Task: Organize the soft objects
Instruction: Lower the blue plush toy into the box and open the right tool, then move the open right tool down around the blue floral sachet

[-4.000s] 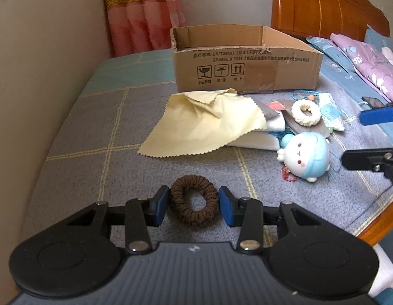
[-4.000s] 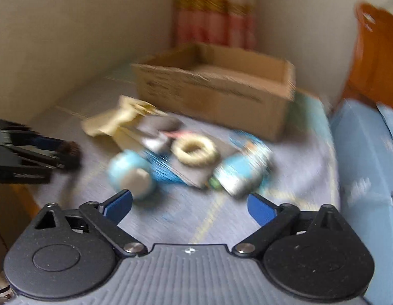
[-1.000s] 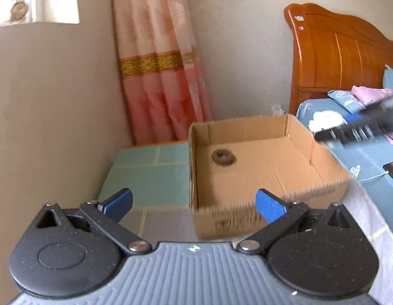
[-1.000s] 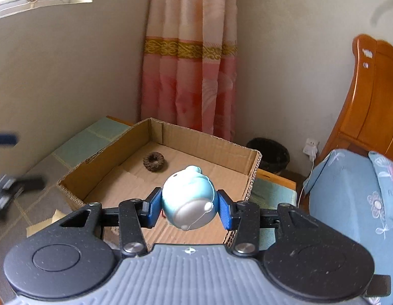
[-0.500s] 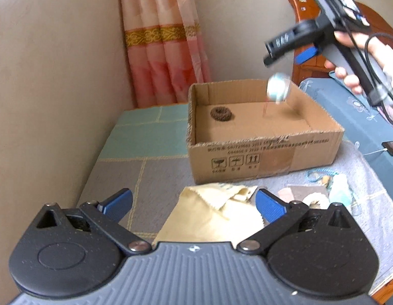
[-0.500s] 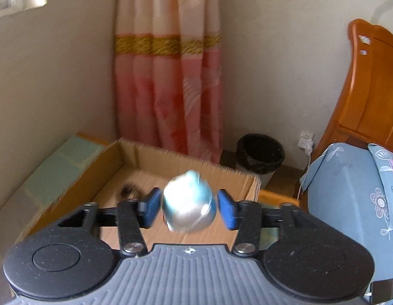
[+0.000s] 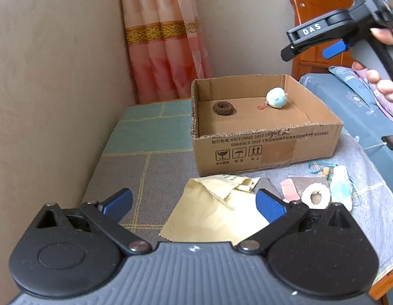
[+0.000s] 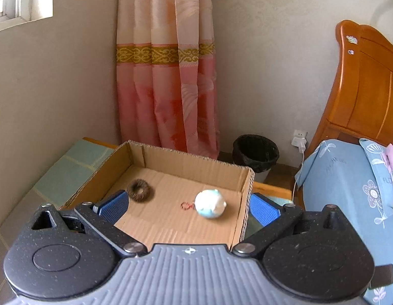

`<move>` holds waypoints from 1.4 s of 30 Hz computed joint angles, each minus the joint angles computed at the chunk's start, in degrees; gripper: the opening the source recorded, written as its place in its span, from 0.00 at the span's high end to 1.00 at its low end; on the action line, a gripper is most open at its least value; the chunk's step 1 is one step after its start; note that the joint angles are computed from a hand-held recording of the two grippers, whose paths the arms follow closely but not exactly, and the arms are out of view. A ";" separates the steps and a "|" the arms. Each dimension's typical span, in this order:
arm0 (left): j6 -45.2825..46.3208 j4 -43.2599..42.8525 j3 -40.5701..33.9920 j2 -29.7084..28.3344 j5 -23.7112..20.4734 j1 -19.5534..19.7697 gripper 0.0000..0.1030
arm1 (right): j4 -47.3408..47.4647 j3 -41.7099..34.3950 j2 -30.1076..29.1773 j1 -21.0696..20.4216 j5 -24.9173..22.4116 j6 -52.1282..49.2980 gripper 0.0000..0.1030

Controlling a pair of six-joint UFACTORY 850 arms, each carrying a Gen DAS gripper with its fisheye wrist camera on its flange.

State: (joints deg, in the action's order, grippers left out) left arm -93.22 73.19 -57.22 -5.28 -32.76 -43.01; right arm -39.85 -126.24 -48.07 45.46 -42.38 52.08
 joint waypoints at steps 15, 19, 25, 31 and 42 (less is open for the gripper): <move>-0.97 0.32 2.36 0.46 1.42 -1.10 0.01 | -8.70 28.10 13.54 6.24 -6.34 24.20 0.00; -0.92 0.24 2.32 -0.17 1.18 -1.64 0.01 | -6.84 33.69 15.78 6.44 -5.46 30.40 0.00; -0.24 0.07 2.32 -0.53 0.92 -2.49 0.01 | -1.86 32.31 13.82 5.55 -4.20 27.85 0.00; 0.20 -0.87 2.71 -0.22 1.00 -2.22 0.01 | 1.48 27.62 9.38 5.00 -6.71 25.58 0.00; 0.53 -1.14 2.65 -0.58 2.91 -1.69 0.01 | 1.39 28.09 9.12 5.32 -9.42 24.11 0.00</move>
